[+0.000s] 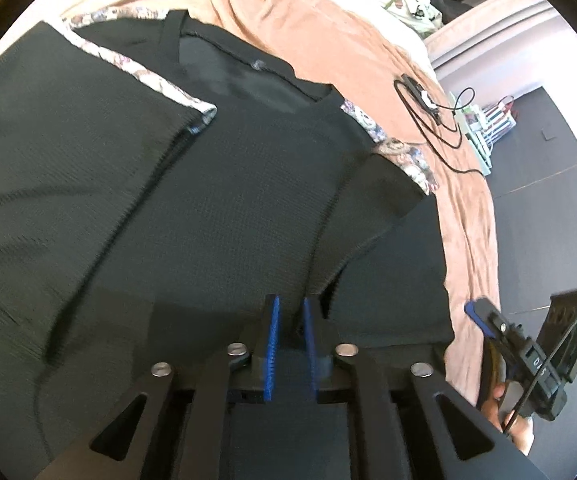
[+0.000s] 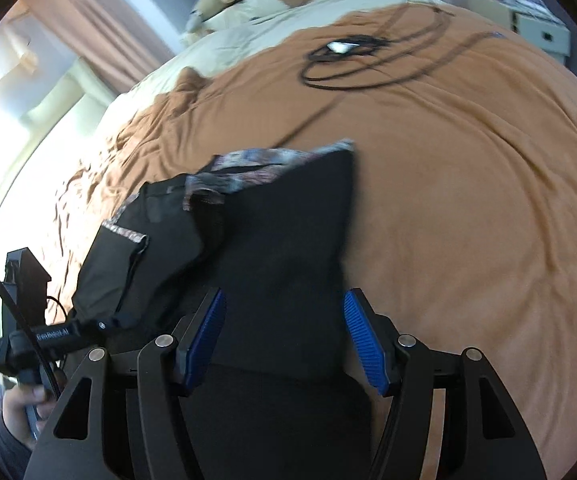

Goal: Fold small clothes

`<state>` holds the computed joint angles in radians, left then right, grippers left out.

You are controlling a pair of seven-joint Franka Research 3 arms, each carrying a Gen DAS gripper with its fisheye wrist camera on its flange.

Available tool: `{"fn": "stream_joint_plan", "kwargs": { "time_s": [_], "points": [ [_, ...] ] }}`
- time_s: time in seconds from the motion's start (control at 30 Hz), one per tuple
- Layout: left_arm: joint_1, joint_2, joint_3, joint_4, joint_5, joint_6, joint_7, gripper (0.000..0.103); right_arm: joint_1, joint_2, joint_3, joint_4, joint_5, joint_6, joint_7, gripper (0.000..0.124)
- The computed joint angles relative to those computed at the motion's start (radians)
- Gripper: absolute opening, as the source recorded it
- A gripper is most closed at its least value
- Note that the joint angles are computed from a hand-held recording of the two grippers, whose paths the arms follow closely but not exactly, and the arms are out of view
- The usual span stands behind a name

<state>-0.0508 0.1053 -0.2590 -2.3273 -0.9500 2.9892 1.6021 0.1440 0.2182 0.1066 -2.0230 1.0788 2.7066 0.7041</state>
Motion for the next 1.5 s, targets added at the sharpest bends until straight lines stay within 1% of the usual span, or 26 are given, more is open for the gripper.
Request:
{"fn": "stream_joint_plan", "kwargs": {
  "time_s": [0.03,0.07,0.1,0.13,0.2,0.27,0.3,0.33,0.43,0.5,0.57,0.6,0.63,0.67,0.7,0.73,0.9,1.0,1.03,1.13,1.17,1.27,1.37,1.43,1.47,1.5],
  "points": [
    [-0.002,-0.002,0.004,-0.002,0.019,0.005,-0.012,0.037,-0.009,-0.005,0.0,-0.01,0.026,-0.003,-0.015,0.06],
    [-0.008,-0.004,0.011,-0.005,0.056,0.013,-0.039,0.045,-0.016,-0.01,-0.001,-0.024,0.051,-0.001,-0.031,0.06],
    [-0.011,-0.004,0.012,-0.007,0.081,0.022,-0.056,0.056,-0.018,-0.018,-0.002,-0.039,0.065,0.005,-0.042,0.06],
    [-0.013,-0.001,0.012,-0.005,0.107,0.033,-0.068,0.062,-0.02,-0.024,-0.005,-0.054,0.079,0.011,-0.056,0.06],
    [-0.01,0.01,0.005,0.006,0.147,0.039,-0.081,0.064,-0.023,-0.032,-0.01,-0.075,0.099,0.005,-0.075,0.06],
    [0.012,0.029,-0.03,0.028,0.104,0.04,-0.019,0.065,-0.025,-0.039,-0.016,-0.091,0.116,-0.003,-0.089,0.06],
    [0.011,0.039,-0.032,0.036,0.123,0.037,-0.023,0.065,-0.026,-0.042,-0.019,-0.097,0.125,-0.01,-0.1,0.06],
    [-0.008,0.048,-0.011,0.039,0.206,0.032,-0.084,0.066,-0.028,-0.047,-0.019,-0.108,0.145,-0.015,-0.121,0.06],
    [-0.072,0.081,0.069,0.059,0.493,-0.002,-0.289,0.066,-0.027,-0.058,-0.026,-0.13,0.179,-0.022,-0.169,0.06],
    [-0.087,0.098,0.09,0.073,0.59,-0.011,-0.361,0.066,-0.017,-0.053,-0.034,-0.128,0.138,-0.014,-0.154,0.06],
    [-0.084,0.11,0.089,0.074,0.636,0.007,-0.41,0.064,-0.001,-0.056,-0.032,-0.135,0.084,0.022,-0.146,0.06],
    [-0.068,0.115,0.073,0.076,0.636,0.014,-0.415,0.053,0.003,-0.057,-0.029,-0.137,0.075,0.036,-0.152,0.06],
    [-0.042,0.122,0.046,0.083,0.625,0.011,-0.404,0.034,0.006,-0.056,-0.026,-0.138,0.073,0.042,-0.157,0.06],
    [-0.016,0.129,0.021,0.095,0.619,-0.008,-0.393,0.025,0.01,-0.051,-0.024,-0.138,0.063,0.051,-0.153,0.06],
    [0.0,0.134,0.006,0.103,0.628,-0.024,-0.392,0.012,0.015,-0.047,-0.021,-0.14,0.055,0.066,-0.151,0.06],
    [0.009,0.133,-0.004,0.105,0.64,-0.027,-0.395,0.008,0.025,-0.041,-0.016,-0.14,0.038,0.096,-0.148,0.06],
    [0.075,0.104,-0.087,0.073,0.592,0.04,-0.344,0.005,0.06,-0.007,0.012,-0.139,-0.036,0.255,-0.12,0.06],
    [0.061,0.091,-0.063,0.06,0.613,0.033,-0.393,0.005,0.065,0.0,0.019,-0.151,-0.083,0.317,-0.046,0.043],
    [0.069,0.091,-0.068,0.056,0.602,0.031,-0.392,0.005,0.056,-0.002,0.025,-0.154,-0.084,0.319,-0.031,0.036],
    [0.104,0.096,-0.108,0.047,0.528,0.034,-0.349,0.005,0.017,-0.01,0.048,-0.156,-0.04,0.291,-0.036,0.032],
    [0.107,0.1,-0.113,0.046,0.512,0.033,-0.345,0.005,0.02,-0.011,0.046,-0.159,-0.045,0.295,-0.025,0.032],
    [0.088,0.106,-0.091,0.048,0.529,0.015,-0.371,0.005,0.053,-0.013,0.027,-0.178,-0.128,0.342,0.059,0.032],
    [0.058,0.097,-0.052,0.05,0.579,-0.022,-0.422,0.007,0.061,-0.026,0.017,-0.2,-0.21,0.342,0.132,0.032],
    [0.041,0.075,-0.023,0.041,0.618,-0.041,-0.457,0.015,0.058,-0.045,0.008,-0.212,-0.272,0.307,0.164,0.032],
    [0.028,0.067,-0.004,0.04,0.652,-0.048,-0.482,0.019,0.049,-0.05,0.011,-0.209,-0.277,0.286,0.161,0.032],
    [0.015,0.058,0.016,0.035,0.69,-0.05,-0.511,0.027,0.031,-0.061,0.02,-0.206,-0.255,0.247,0.135,0.032]
  ]
}}
